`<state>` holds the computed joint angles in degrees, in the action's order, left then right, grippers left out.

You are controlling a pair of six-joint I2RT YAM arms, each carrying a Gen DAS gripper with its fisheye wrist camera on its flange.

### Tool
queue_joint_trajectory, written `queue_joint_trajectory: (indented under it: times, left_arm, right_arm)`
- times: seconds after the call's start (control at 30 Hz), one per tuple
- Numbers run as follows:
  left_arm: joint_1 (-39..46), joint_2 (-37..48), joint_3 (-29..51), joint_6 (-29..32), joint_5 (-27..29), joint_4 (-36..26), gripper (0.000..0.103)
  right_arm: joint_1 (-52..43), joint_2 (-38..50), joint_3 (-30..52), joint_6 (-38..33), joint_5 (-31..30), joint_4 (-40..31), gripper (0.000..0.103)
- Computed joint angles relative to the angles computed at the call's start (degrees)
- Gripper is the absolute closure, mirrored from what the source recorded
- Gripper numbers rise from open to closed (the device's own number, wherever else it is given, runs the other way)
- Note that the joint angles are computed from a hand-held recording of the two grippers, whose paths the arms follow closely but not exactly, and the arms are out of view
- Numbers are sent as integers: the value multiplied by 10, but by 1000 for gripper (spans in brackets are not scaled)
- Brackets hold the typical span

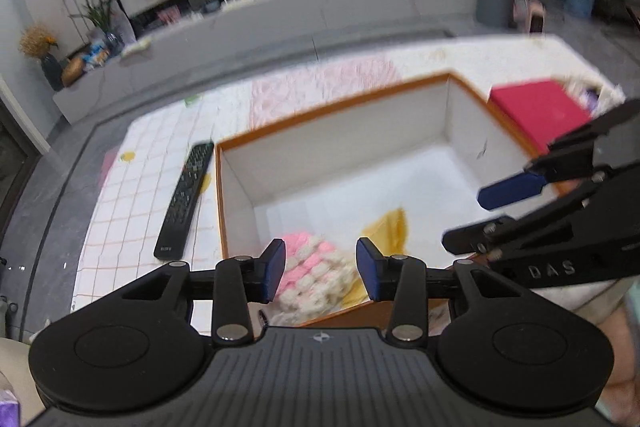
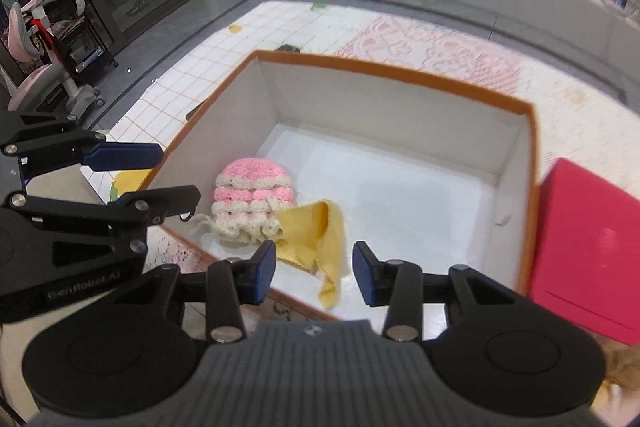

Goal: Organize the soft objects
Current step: 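Move both tools back toward the remaining items on the table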

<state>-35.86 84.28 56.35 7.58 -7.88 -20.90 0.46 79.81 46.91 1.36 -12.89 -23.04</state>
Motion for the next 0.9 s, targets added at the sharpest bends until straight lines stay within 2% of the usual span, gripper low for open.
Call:
queue_joint_trajectory:
  times: [0.23,0.37,0.43,0.53,0.63,0.7,0.8,0.9]
  left_arm:
    - [-79,-102,-101,-64,-23,93,55]
    - [-138,-114,-135,-104,-44,131,55]
    - [-171,-107,-144,-125,-57,141,55]
    - [-207,-83,-151,-168,-51,158,55]
    - [-237,-64,-164,-224,-57,187,55]
    - [-260,-43,-166,-254,-61,205,55]
    - [-289,-8,-161,-275,-68,219,55]
    - [-312,26,-149,-286,-65,222,55]
  right_arm:
    - [-83,-226,-128,-67,-18,-24,56]
    - [-197,-337,-172,-153,-63,-97,56]
    - [-271,-364,-181,-209,-90,-137,56]
    - [-385,-378,-189,-306,-121,-187,54]
    - [-503,-368,-198,-411,-148,-214,42]
    - [-585,-355,-202,-484,-173,-233,42]
    - [-694,-304,-196,-574,-194,-235,40]
    - [-775,-238,-188,-628,-200,-212,39]
